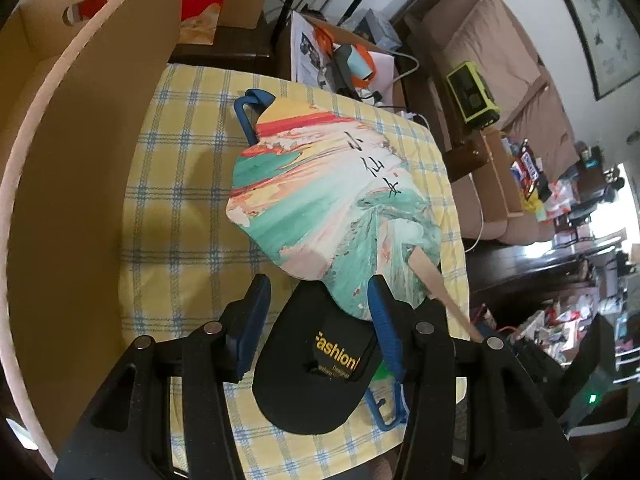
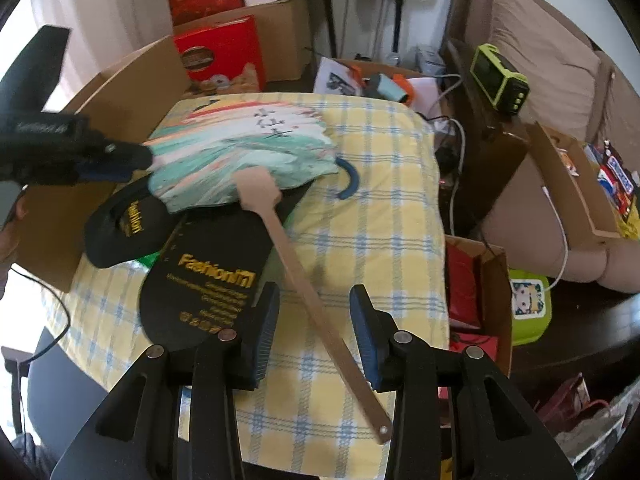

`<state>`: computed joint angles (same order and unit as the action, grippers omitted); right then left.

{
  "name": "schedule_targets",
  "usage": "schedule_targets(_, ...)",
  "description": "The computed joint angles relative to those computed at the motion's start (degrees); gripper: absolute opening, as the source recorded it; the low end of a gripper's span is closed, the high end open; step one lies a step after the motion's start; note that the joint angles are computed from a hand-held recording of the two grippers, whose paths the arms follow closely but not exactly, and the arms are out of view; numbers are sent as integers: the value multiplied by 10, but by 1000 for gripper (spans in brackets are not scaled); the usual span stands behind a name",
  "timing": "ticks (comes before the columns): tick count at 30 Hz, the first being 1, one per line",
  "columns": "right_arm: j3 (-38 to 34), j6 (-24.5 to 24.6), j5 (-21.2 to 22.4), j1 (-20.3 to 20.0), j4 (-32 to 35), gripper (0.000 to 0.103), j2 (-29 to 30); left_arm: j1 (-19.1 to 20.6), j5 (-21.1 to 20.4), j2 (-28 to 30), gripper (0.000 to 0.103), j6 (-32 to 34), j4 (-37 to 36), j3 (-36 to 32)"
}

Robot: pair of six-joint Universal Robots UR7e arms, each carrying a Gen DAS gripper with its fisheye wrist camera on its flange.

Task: Organize objects

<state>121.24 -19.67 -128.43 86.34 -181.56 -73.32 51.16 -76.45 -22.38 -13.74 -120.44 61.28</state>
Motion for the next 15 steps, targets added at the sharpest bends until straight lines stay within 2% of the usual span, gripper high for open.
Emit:
schedule_targets(3,-1,0,-5,1,10,36,1,3,-4,7,50,-11,1,-10)
schedule_targets(6,-1,4,-4,-1,17,19,0,6,-12,18,50,-20,11,-27)
schedule_targets(9,0,9,10,-8,29,17,-6,8,-10,26,54,-31,19,-38)
schedule_targets(15,1,0,5,-11,36,17,-3,15,-28,39,64,-42,20,-62)
